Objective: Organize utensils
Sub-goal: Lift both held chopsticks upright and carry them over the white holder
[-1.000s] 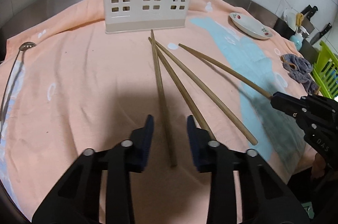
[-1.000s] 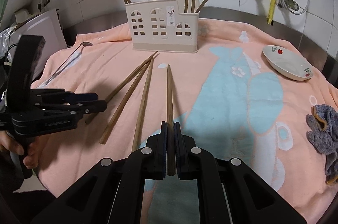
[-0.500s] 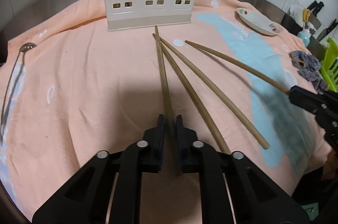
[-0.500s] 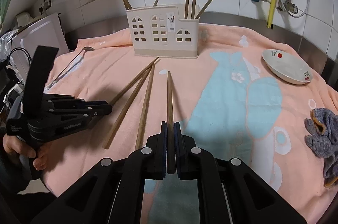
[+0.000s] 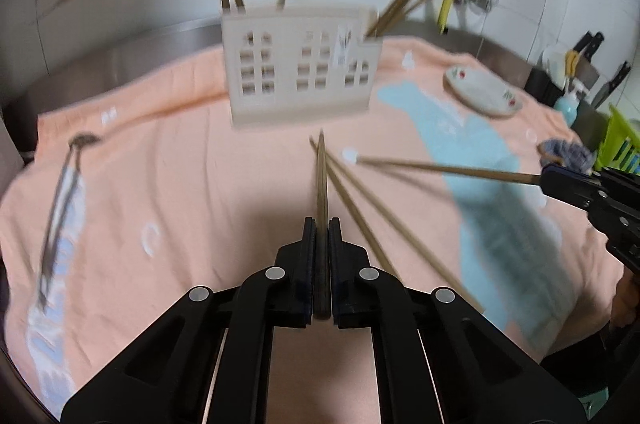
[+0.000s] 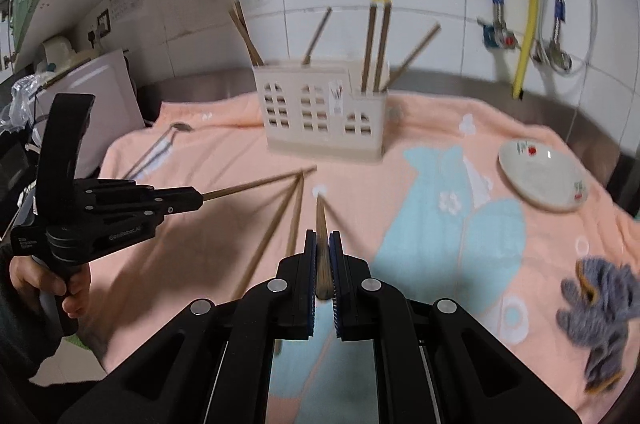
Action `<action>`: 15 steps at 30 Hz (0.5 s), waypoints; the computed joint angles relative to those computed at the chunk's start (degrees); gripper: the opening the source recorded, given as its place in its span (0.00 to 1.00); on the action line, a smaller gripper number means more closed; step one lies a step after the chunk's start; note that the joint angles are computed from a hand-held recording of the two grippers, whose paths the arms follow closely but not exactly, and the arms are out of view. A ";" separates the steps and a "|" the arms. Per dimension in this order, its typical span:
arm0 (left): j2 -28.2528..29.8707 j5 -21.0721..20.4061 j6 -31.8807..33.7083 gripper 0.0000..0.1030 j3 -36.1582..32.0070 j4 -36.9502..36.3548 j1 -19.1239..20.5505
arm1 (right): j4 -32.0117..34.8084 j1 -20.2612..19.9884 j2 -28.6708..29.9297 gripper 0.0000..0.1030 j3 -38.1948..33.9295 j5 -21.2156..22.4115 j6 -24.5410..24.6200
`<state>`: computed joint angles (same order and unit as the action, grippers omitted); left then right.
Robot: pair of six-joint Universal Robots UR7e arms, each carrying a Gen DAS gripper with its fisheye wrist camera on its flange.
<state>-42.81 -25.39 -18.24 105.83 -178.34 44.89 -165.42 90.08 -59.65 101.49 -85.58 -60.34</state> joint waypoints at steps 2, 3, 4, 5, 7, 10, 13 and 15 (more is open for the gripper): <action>-0.22 0.79 2.89 0.05 -0.51 -1.94 -0.63 | 1.21 0.96 0.01 0.06 -1.33 0.68 -0.10; -0.29 1.10 5.00 0.05 -0.93 -3.35 -0.91 | 1.66 1.47 0.10 0.06 -2.02 0.92 -0.32; -0.31 1.12 6.22 0.05 -1.29 -4.07 -1.00 | 2.25 1.87 0.12 0.06 -2.63 1.12 -0.43; -0.34 1.18 7.55 0.05 -1.77 -4.80 -1.09 | 3.40 2.40 0.23 0.06 -3.60 1.38 -0.38; -0.54 1.08 9.63 0.05 -2.64 -5.61 -1.19 | 5.49 3.35 0.64 0.06 -5.59 1.66 -0.13; -0.78 1.15 12.36 0.05 -3.87 -6.56 -1.17 | 8.32 4.90 1.55 0.06 -8.92 1.70 0.40; -1.38 0.34 14.42 0.05 -5.52 -6.58 -0.98 | 10.69 6.45 2.62 0.06 -12.46 1.65 0.80; -1.64 -0.01 15.81 0.05 -6.34 -6.81 -0.94 | 12.72 7.54 3.42 0.06 -15.44 1.77 1.49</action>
<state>-44.45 -25.40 -2.43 99.50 -185.15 43.95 -152.69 97.62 -56.24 86.05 -83.81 -58.86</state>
